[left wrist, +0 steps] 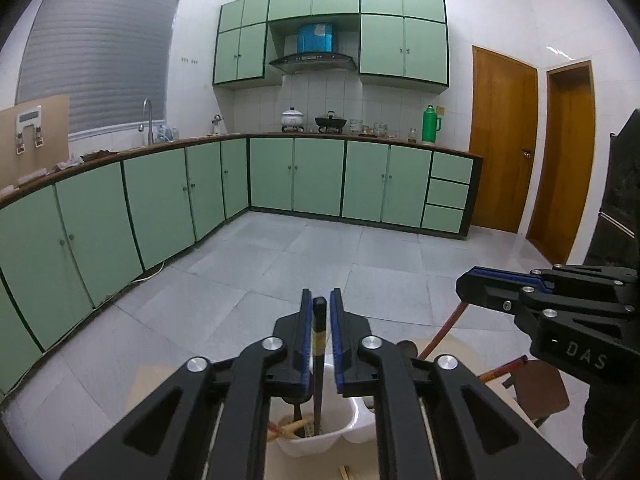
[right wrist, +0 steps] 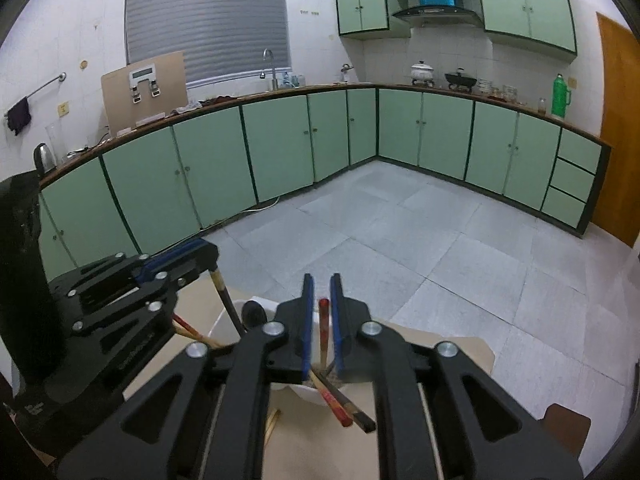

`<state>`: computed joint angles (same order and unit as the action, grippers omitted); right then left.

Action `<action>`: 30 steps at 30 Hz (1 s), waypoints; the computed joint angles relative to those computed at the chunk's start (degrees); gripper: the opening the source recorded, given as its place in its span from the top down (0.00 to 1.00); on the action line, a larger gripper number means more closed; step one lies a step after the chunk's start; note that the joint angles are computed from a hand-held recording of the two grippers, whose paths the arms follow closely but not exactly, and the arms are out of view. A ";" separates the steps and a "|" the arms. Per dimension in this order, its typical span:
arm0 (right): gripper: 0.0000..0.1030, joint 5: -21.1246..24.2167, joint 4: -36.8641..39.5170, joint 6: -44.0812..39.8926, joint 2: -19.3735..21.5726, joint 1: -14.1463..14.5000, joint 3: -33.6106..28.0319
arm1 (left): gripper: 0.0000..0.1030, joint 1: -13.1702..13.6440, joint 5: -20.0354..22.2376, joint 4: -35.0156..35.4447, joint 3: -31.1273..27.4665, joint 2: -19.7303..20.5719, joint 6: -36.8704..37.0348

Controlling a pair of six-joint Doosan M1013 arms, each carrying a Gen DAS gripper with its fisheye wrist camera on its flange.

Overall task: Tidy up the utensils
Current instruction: 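Open both tools to release the chopsticks in the holder, then withdraw both open tools back toward the last two chopsticks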

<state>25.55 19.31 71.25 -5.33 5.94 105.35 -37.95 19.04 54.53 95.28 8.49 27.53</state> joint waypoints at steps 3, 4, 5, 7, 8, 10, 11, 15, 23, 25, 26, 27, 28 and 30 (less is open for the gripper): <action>0.70 -1.59 -1.02 1.85 -1.46 -0.09 0.92 | 0.76 -0.35 -0.29 3.87 1.01 -1.34 -3.41; 0.65 -2.25 -1.30 2.44 -2.18 -0.18 1.35 | 0.73 -0.52 -0.47 5.58 1.46 -1.95 -5.00; 0.63 -3.06 -1.68 3.10 -3.02 -0.30 1.89 | 0.68 -0.78 -0.30 7.15 1.87 -2.46 -6.59; 0.51 -4.45 -2.56 4.08 -4.52 -0.63 3.02 | 0.60 -1.44 0.18 11.75 3.35 -4.14 -11.04; 0.47 -5.60 -4.22 5.76 -5.81 -0.56 3.99 | 0.55 -1.82 0.13 14.38 4.18 -4.93 -13.67; 0.33 -7.36 -4.83 6.43 -7.80 -0.97 5.67 | 0.46 -2.67 1.22 18.30 5.74 -6.51 -17.45; 0.30 -8.36 -5.58 7.22 -9.06 -0.99 6.80 | 0.41 -3.28 1.92 20.78 6.92 -7.59 -19.93; 0.13 -10.82 -6.78 8.31 -13.08 -1.47 10.82 | 0.30 -5.33 3.89 26.38 11.23 -11.13 -26.66; 0.08 -10.38 -4.39 9.49 -19.51 -1.83 18.94 | 0.23 -9.38 8.86 23.46 18.65 -15.56 -28.87; 0.08 -9.75 -5.89 12.02 -20.43 -1.49 20.67 | 0.23 -9.76 9.69 21.02 19.91 -15.96 -27.20; 0.08 -9.31 -6.87 13.49 -20.65 -1.19 21.38 | 0.23 -9.83 9.75 19.73 20.29 -15.99 -26.36; 0.08 -8.95 -8.99 15.89 -20.84 -0.68 21.92 | 0.23 -9.88 9.69 17.87 20.88 -16.06 -25.15; 0.08 -8.66 -13.38 20.60 -20.93 0.11 22.67 | 0.23 -10.08 10.16 16.44 21.48 -16.06 -24.17; 0.07 -7.80 -22.38 30.10 -20.81 2.05 23.74 | 0.23 -10.57 11.23 15.09 22.50 -15.98 -23.24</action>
